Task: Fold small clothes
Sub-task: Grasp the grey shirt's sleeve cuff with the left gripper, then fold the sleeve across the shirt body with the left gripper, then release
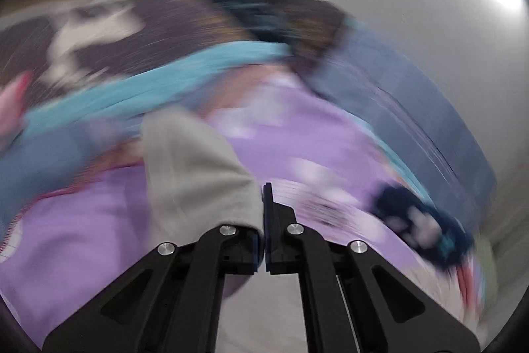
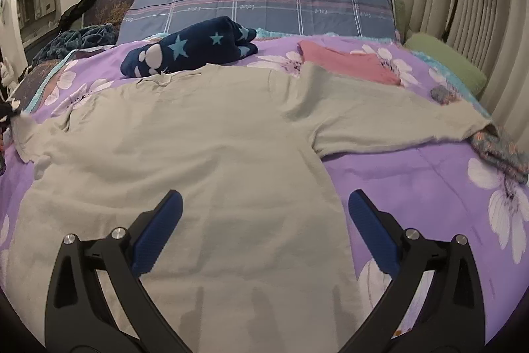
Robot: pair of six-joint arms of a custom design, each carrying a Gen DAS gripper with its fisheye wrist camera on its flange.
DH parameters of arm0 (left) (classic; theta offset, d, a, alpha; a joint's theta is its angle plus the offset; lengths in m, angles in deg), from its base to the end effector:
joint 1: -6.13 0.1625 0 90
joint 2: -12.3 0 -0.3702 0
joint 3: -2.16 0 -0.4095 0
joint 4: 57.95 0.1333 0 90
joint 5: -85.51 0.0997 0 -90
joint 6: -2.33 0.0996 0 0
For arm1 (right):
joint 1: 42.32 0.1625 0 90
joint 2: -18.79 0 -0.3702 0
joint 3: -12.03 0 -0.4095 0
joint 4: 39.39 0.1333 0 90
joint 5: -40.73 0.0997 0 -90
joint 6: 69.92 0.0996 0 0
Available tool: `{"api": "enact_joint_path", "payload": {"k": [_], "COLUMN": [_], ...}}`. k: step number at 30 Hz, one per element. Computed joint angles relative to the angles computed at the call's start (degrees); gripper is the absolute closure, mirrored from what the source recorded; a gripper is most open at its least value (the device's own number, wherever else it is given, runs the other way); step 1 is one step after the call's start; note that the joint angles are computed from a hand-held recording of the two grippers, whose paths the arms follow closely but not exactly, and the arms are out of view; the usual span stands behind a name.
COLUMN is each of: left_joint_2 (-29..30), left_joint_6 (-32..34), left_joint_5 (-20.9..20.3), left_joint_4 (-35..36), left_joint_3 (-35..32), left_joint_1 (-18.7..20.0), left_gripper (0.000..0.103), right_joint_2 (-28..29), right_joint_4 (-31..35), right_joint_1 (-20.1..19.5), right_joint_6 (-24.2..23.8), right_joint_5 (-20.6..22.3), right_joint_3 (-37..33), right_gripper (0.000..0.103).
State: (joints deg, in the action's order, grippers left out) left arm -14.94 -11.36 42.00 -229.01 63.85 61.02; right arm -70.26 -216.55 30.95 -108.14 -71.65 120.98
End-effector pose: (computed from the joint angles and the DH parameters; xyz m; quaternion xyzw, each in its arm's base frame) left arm -0.2834 -0.7605 0.1256 0.0034 0.8582 -0.4808 0.1799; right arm -0.0568 -0.5203 0.4496 0.0467 -0.8225 0.4075 0.3940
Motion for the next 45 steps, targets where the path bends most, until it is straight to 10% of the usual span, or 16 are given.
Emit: {"api": "enact_joint_path", "payload": {"k": [7,13,22,30,38,41,45], "left_joint_2": [8.02,18.51,8.80,0.31,-0.18,1.03,0.72], "left_joint_6": [11.68,15.44,19.16,4.37,-5.11,-6.93,-7.36], "left_joint_5": [-15.96,-18.90,-4.97,8.11,12.23,13.81,13.14], "left_joint_4": [7.41,22.45,13.52,17.86,25.82,29.19,28.33], "left_joint_3": [-6.14,-14.46,5.59,16.67,14.91,12.89,13.47], "left_joint_1": [-9.68,-14.82,-16.96,-15.09,-12.89,-12.29,-11.88], "left_gripper": [0.098,0.048,0.021,0.018,0.018,0.018,0.016], "right_joint_2": [-1.22,-2.76,-1.80,7.44,23.46,26.70,21.33], "right_joint_4": [1.18,1.56,8.66,9.35,-3.13,-5.48,-1.09], "right_joint_1": [-0.42,-0.97,-1.15,6.38,12.36,11.76,8.00], "right_joint_6": [0.48,0.65,1.78,-12.07,-24.16,-22.50,-8.72], "right_joint_5": [1.69,1.44,2.34,4.08,-6.22,-10.43,-8.86], "right_joint_3": [0.43,0.78,-2.42,-5.93,-10.74,-14.47,-14.65], "right_gripper": [0.002,0.002,0.002,0.008,0.010,0.013,0.017]}}
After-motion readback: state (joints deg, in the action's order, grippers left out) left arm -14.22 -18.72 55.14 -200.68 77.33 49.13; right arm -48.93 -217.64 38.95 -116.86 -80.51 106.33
